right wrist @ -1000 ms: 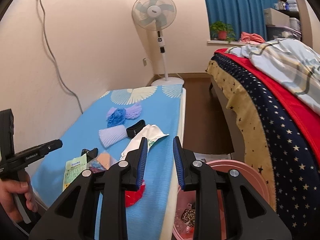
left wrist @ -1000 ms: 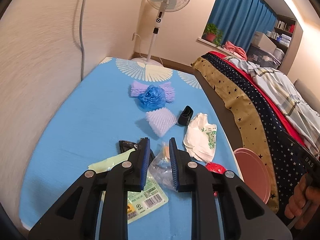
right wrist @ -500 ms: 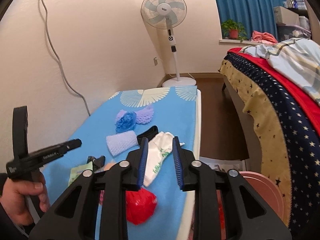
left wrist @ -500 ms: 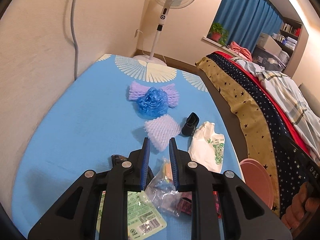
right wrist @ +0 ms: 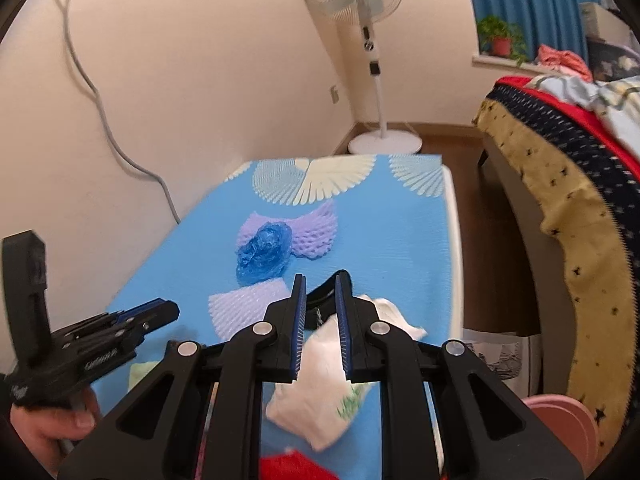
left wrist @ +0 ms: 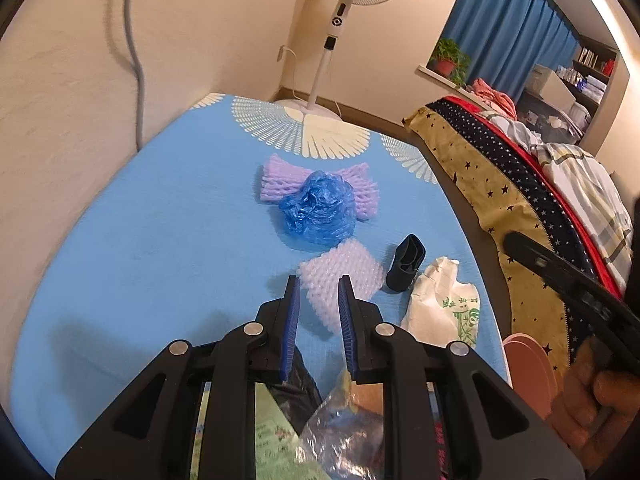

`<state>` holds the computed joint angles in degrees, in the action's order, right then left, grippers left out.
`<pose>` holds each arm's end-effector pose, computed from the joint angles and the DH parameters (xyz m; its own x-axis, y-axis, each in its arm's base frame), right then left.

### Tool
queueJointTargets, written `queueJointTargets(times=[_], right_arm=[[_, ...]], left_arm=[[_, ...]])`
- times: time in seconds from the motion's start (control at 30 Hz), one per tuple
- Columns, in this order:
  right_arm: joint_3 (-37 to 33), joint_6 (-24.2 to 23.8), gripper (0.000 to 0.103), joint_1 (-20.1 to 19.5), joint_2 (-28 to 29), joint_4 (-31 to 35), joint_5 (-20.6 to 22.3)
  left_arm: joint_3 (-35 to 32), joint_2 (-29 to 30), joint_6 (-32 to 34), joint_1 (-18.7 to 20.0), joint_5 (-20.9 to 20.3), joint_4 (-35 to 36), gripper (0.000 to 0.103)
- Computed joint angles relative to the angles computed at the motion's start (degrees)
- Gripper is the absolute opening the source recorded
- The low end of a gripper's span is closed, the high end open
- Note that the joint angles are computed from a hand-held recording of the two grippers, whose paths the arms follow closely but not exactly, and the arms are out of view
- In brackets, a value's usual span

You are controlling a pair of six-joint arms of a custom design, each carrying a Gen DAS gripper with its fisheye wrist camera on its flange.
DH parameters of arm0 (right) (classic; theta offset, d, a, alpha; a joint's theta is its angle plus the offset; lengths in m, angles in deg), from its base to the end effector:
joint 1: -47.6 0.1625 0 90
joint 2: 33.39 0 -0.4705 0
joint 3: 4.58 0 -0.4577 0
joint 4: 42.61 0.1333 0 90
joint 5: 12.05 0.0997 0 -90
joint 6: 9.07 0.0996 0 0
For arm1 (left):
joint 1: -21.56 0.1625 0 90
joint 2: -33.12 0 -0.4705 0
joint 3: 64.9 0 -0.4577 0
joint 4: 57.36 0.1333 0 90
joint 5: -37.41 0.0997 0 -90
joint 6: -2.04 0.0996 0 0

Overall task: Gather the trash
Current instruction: 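Grasp the white plastic bag with the right tool while the left tool grasps the white foam net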

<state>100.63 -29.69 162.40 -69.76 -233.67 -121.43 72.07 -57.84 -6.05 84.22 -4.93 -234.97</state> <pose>0.3756 -0.5739 -0.0117 -0.7460 -0.4905 0.4505 -0.6598 0.6360 -0.4001 -0.0133 -0.4762 0.3197 -0.8638 -0.2188 -0.4538 0.2241 0.6398 -0.7351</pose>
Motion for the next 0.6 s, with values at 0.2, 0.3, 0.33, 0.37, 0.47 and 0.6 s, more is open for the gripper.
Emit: queueJointTargets(times=[0.2, 0.3, 0.33, 0.37, 0.47, 0.6], right_arm=[[-7.1, 2.3, 0.025, -0.6, 4.7, 7.3, -2.6], [-10.2, 3.9, 0.037, -1.2, 6.7, 11.2, -3.8], [-10.9, 4.1, 0.039, -1.3, 7.2, 11.9, -4.1], [-11.5, 4.1, 0.041, -1.4, 7.7, 12.6, -4.7], [-13.5, 4.5, 0.041, -1.7, 8.8, 15.4, -5.7], [-15.1, 5.1, 0.04, -1.9, 9.7, 18.4, -6.6]], left_arm=[[-2.8, 2.5, 1.0, 3.4, -2.5, 0.6, 0.02], [-3.5, 3.3, 0.9, 4.5, -3.1, 1.1, 0.023], [-3.7, 3.6, 0.8, 4.8, -3.2, 1.0, 0.023], [-4.0, 3.9, 0.6, 5.2, -3.7, 1.2, 0.023], [-4.8, 4.8, 0.7, 6.4, -5.7, 1.1, 0.023], [-5.7, 5.5, -0.1, 7.5, -7.7, 1.8, 0.023]])
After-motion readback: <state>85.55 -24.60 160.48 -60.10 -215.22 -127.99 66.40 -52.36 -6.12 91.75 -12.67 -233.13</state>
